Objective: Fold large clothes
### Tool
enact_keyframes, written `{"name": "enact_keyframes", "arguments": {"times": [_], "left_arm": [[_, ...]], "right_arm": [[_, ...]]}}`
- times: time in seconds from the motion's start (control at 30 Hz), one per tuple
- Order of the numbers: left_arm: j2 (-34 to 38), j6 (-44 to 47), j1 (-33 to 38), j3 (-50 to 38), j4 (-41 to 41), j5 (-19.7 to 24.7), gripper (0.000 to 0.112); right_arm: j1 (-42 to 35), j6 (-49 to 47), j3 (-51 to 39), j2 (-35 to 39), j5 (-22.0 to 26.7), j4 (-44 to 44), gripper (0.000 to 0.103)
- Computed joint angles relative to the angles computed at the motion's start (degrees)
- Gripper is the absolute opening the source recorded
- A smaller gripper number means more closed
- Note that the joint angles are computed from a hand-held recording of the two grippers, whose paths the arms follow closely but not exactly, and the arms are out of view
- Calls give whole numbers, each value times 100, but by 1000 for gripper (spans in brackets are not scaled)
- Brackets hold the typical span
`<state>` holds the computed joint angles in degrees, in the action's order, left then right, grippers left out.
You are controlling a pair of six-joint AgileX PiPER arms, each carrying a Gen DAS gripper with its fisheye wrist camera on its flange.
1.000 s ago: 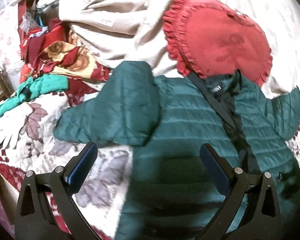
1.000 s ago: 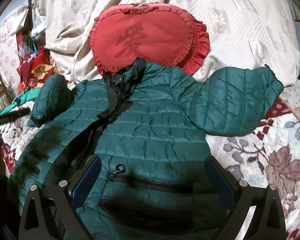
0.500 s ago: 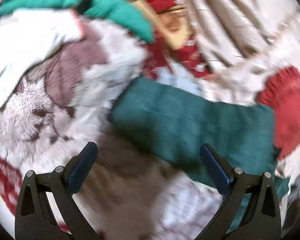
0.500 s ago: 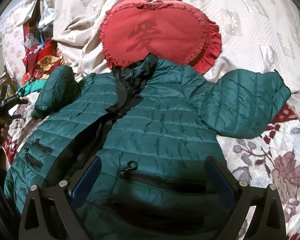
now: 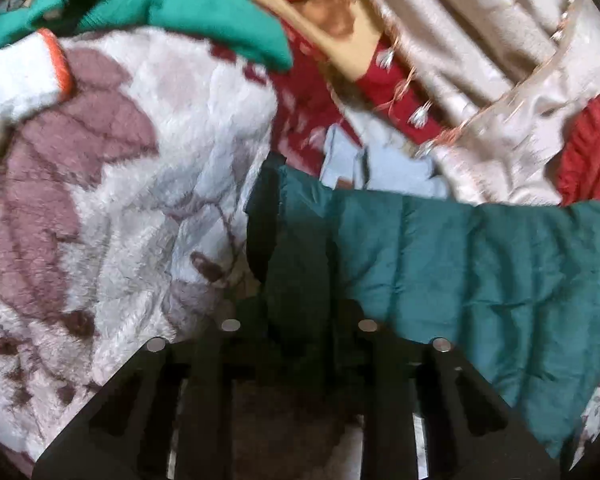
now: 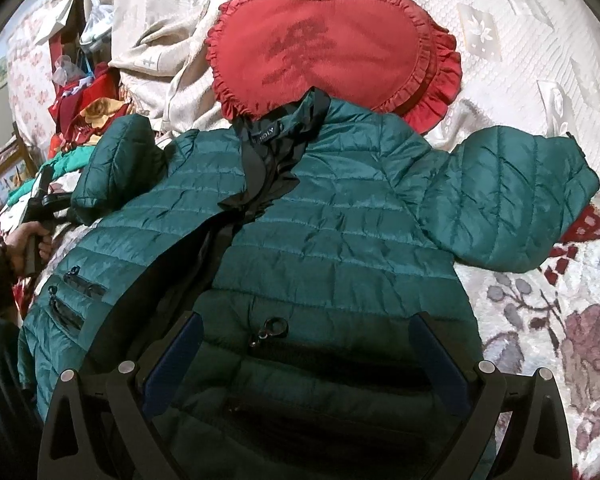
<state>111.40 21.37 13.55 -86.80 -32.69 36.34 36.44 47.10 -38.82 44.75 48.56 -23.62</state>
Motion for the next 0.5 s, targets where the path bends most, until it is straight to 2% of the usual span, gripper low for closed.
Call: {"name": "enact_keyframes", "arguments": {"times": [0.03, 0.1, 0.17, 0.23, 0.27, 0.33, 0.43, 0.5], "left_arm": [[-303, 258, 24, 358, -150, -330, 20], [-630, 717, 151, 718, -597, -575, 19], [-995, 755, 333, 1015, -729, -759, 19], [-1247, 209, 424, 1125, -231, -961, 19], [-1371, -308, 505, 1126, 266, -1015, 19], [-1519, -933, 681, 1076, 808, -947, 19], [-1634, -1016, 1026, 859, 751, -466, 19], [-1876, -707, 1195, 859, 461, -255, 19]], "right_arm": [[-78, -90, 0, 20, -56, 76, 102], [-124, -156, -8, 41, -118, 129, 102], [10, -23, -17, -19, -84, 8, 102], [97, 99, -19, -101, -36, -90, 102], [104, 136, -17, -145, -23, -108, 102], [89, 199, -21, -191, 18, -141, 102], [78, 344, -36, -211, 145, -238, 102], [59, 518, -16, -206, 259, -347, 102]]}}
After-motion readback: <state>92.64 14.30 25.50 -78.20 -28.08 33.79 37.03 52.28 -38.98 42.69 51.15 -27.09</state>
